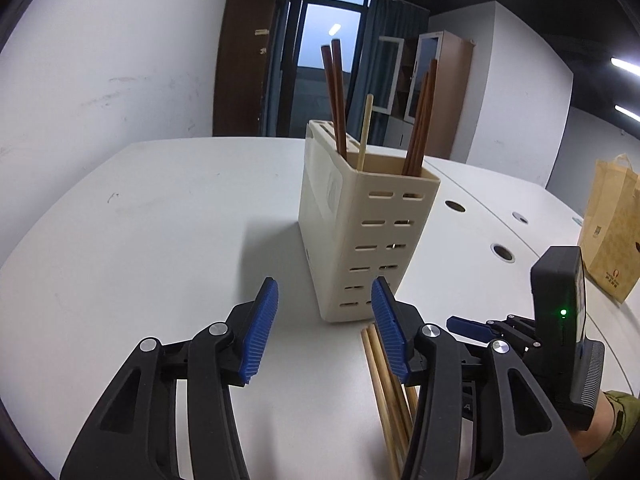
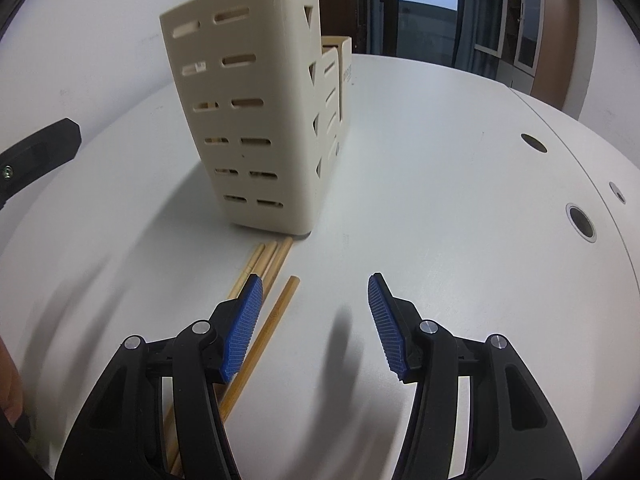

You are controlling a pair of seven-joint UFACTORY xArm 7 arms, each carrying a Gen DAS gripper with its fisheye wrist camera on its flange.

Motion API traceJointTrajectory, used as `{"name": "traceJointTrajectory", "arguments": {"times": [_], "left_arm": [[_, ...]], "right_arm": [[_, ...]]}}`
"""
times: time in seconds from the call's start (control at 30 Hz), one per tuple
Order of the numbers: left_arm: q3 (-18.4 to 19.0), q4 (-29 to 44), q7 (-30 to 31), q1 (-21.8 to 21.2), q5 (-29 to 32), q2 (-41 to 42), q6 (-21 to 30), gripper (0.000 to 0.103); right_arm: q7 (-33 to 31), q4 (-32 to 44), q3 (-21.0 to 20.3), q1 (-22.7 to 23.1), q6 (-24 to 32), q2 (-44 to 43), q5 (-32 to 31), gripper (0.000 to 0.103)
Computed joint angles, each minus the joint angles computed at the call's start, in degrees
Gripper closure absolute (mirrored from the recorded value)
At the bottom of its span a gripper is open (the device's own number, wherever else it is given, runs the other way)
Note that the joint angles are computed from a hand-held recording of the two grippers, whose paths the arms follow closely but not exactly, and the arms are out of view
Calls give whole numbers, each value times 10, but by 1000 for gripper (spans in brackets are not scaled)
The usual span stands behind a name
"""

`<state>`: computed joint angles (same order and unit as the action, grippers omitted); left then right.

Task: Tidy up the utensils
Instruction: 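Close the right tool on a bamboo chopstick while the left tool grasps another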

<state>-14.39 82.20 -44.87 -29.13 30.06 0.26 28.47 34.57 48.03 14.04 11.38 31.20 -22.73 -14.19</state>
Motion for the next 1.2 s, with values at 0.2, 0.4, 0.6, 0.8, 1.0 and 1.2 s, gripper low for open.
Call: {"name": "traceJointTrajectory", "arguments": {"times": [0.2, 0.4, 0.6, 0.8, 1.0, 1.2], "left_arm": [[0, 8, 16, -3, -18, 7, 19, 53], [2, 9, 20, -6, -18, 9, 22, 52], [4, 19, 38, -9, -42, 19, 38, 52], [7, 30, 55, -16, -53, 34, 62, 51], [8, 44, 101, -24, -95, 57, 87, 51], [11, 62, 130, -41, -105, 80, 110, 51]], "right_arm": [[-4, 7, -3, 8, 9, 21, 7, 48], [5, 14, 1, 12, 25, 32, -4, 48], [23, 19, 10, 14, 45, 32, -25, 48], [8, 17, 0, 27, 57, 23, -11, 64], [-6, 12, 2, 34, 61, 11, -2, 72], [-27, 4, -4, 37, 63, -3, 18, 85]]}}
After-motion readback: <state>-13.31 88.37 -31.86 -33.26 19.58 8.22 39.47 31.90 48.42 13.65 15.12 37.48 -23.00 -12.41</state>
